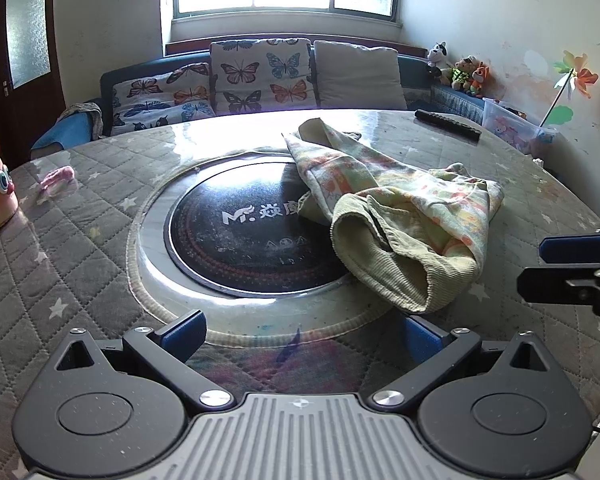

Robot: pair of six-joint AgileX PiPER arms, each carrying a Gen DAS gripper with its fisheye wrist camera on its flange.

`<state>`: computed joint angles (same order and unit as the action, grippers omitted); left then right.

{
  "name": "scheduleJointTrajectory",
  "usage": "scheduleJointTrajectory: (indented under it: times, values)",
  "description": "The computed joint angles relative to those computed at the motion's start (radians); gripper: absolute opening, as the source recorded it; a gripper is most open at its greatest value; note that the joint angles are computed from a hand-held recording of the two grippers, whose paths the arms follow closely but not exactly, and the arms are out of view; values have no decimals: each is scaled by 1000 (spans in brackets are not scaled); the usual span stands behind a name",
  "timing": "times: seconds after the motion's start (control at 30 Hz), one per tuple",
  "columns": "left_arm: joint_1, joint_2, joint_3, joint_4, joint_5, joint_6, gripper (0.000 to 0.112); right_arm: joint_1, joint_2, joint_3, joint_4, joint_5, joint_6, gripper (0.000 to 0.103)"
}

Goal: Fold clothes

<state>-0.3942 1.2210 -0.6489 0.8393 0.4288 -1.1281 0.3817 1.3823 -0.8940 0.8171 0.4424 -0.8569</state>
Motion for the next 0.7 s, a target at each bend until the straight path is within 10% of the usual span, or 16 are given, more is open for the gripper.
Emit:
scheduleJointTrajectory:
  times: [0.7]
  values:
    - [118,72,-168,11,-9,126,103,3,163,-226,-118,14,108,59]
